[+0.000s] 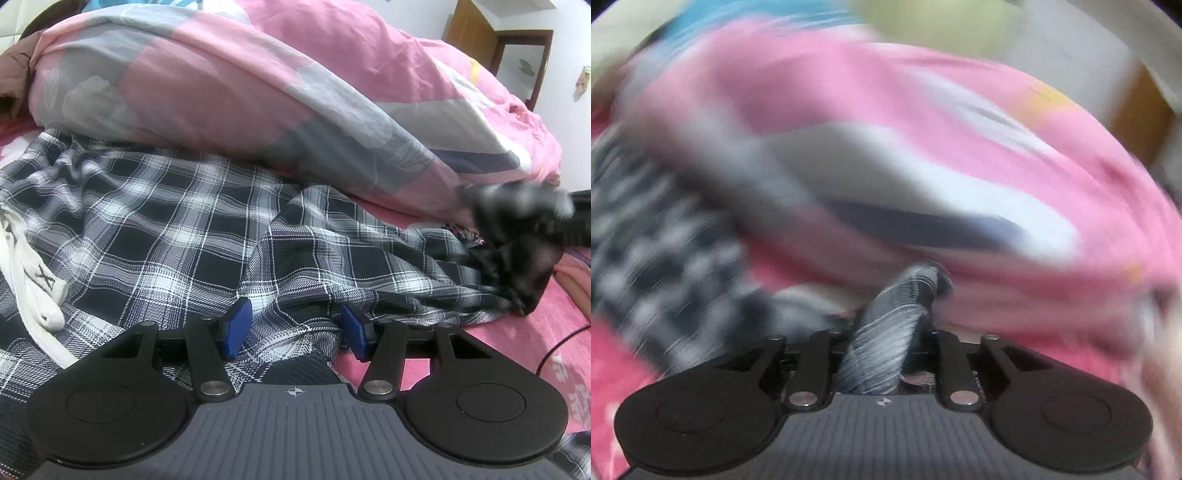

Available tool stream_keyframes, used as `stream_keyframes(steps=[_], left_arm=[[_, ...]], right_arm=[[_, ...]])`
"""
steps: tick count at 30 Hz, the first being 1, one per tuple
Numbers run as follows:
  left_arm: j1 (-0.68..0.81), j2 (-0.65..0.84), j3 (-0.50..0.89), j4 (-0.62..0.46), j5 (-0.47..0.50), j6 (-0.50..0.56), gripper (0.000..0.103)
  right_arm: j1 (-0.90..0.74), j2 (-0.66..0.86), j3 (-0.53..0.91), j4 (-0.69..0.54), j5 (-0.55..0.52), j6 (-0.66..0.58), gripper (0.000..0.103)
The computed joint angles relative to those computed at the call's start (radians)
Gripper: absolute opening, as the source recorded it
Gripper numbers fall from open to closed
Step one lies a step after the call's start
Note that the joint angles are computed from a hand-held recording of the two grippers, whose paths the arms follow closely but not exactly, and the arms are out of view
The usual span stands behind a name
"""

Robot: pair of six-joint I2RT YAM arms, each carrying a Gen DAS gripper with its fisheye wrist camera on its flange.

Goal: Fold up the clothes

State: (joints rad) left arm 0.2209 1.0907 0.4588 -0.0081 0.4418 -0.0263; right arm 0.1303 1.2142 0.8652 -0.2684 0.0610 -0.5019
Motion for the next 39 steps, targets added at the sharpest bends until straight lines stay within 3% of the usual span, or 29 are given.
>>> stream_keyframes(steps=[3,5,9,12,14,18,23,29,32,34,36,39], left_arm=[[-0.002,0.002,0.002,0.0,-0.001,0.0,0.053],[-0.004,0.003,0.005,-0.002,-0.004,0.0,0.053],[-0.01,0.003,0.005,0.0,-0.013,0.001,0.053],[-0.014,0.0,0.003,0.001,-0.019,0.001,0.053],[-0.013,-0.001,0.001,0.002,-0.02,0.003,0.053],[-0.014,-0.001,0.001,0.003,-0.02,0.004,0.053],[-0.015,0.0,0.001,0.004,-0.021,0.003,0.053],[-0.018,0.002,-0.001,0.01,-0.024,0.001,0.053],[-0.019,0.002,-0.002,0.012,-0.025,0.001,0.053],[-0.019,0.002,-0.002,0.011,-0.026,0.001,0.053],[-0.018,0.002,-0.001,0.01,-0.025,0.002,0.053],[-0.018,0.002,0.0,0.009,-0.025,0.002,0.053]], right_arm=[[0.115,-0.09,-0.088,-0.026,0.02,-0.104,0.048],[0.136,-0.171,-0.122,-0.086,-0.009,-0.131,0.051],[0.056,-0.308,-0.084,-0.367,-0.217,-0.123,0.052],[-0.121,-0.323,-0.031,-0.521,-0.418,-0.13,0.052],[-0.281,-0.274,0.014,-0.559,-0.536,-0.09,0.053],[-0.528,-0.038,0.118,-0.501,-0.674,0.227,0.055],[-0.636,0.283,0.235,-0.435,-0.851,0.635,0.056],[-0.562,0.437,0.279,-0.282,-0.812,0.844,0.055],[-0.529,0.43,0.264,-0.221,-0.81,0.86,0.044],[-0.509,0.403,0.248,-0.199,-0.794,0.839,0.016],[-0.497,0.366,0.238,-0.181,-0.767,0.807,0.006],[-0.5,0.307,0.267,-0.198,-0.693,0.727,0.004]])
